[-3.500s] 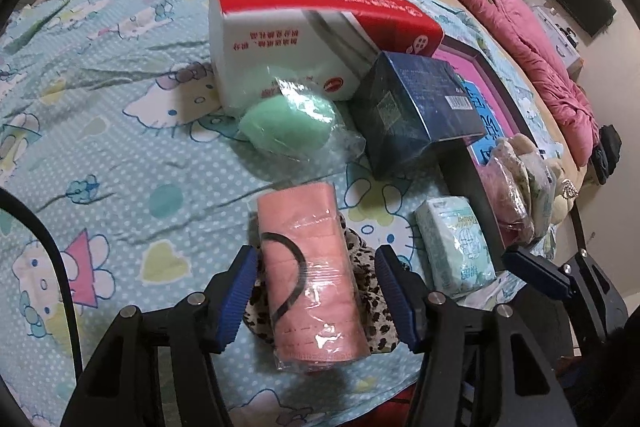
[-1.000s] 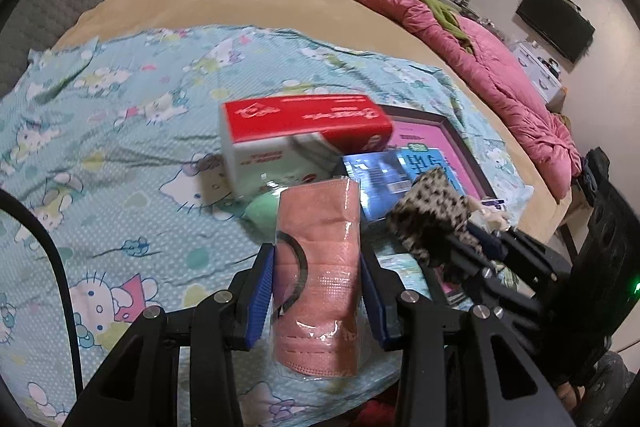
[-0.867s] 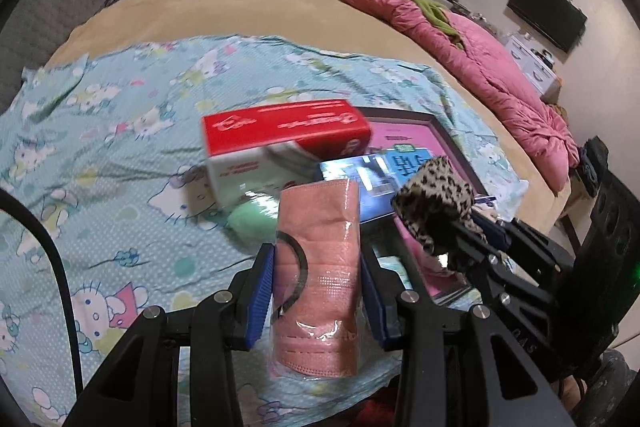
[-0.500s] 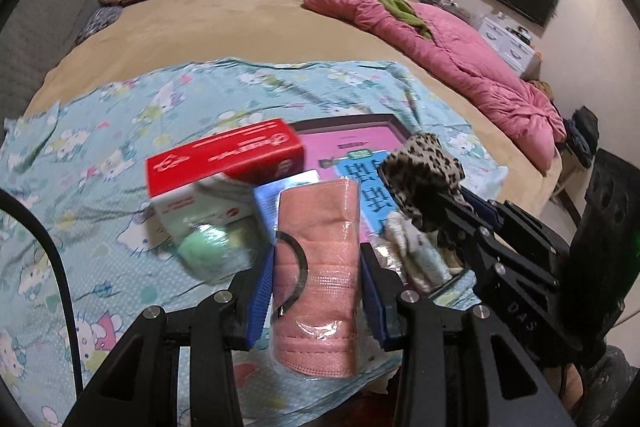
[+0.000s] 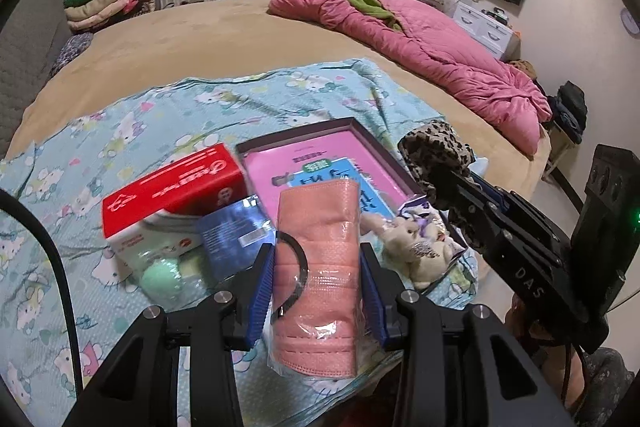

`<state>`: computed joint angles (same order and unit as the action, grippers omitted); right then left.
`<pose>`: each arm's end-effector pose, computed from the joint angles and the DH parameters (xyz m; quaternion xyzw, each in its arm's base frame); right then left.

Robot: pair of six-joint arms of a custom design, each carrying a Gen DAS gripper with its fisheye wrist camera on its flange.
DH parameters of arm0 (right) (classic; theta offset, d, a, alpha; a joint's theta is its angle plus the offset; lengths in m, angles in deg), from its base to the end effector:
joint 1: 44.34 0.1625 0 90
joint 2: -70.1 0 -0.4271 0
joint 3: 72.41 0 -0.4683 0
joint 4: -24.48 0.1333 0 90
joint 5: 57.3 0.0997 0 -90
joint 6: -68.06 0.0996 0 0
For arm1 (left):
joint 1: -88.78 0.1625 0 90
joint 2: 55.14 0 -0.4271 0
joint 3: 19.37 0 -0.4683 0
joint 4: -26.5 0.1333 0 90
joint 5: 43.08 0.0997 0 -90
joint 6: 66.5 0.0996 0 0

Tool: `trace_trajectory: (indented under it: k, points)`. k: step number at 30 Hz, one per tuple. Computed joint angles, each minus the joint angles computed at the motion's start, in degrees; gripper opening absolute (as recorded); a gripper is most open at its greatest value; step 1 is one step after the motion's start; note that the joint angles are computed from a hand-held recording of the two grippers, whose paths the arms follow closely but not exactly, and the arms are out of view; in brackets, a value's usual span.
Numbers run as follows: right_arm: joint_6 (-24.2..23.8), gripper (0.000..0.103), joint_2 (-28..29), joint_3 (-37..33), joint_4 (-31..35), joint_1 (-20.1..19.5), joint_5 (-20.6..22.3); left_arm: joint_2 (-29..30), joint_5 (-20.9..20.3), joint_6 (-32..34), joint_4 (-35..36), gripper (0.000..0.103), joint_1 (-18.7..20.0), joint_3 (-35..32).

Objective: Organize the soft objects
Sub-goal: 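Lift the pink roll with the left tool while the right tool lifts the leopard cloth, then carry the pink roll over the pink tray with the left tool while the right tool lowers the cloth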

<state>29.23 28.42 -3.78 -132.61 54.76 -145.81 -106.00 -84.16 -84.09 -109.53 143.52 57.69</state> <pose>0.2729 -0.8443 0.2224 0.3856 -0.8564 0.3348 0.0762 -0.2950 -0.7782 0.2593 0.0673 0.8970 -0.3219 0.2955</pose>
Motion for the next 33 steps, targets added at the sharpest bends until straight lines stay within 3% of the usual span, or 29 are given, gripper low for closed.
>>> trace_trajectory:
  k: [33]
  points:
    - [6.7,0.023,2.5,-5.5,-0.9,-3.1,-4.7,14.8,-4.2,-4.4,13.5,0.041,6.9,-18.5]
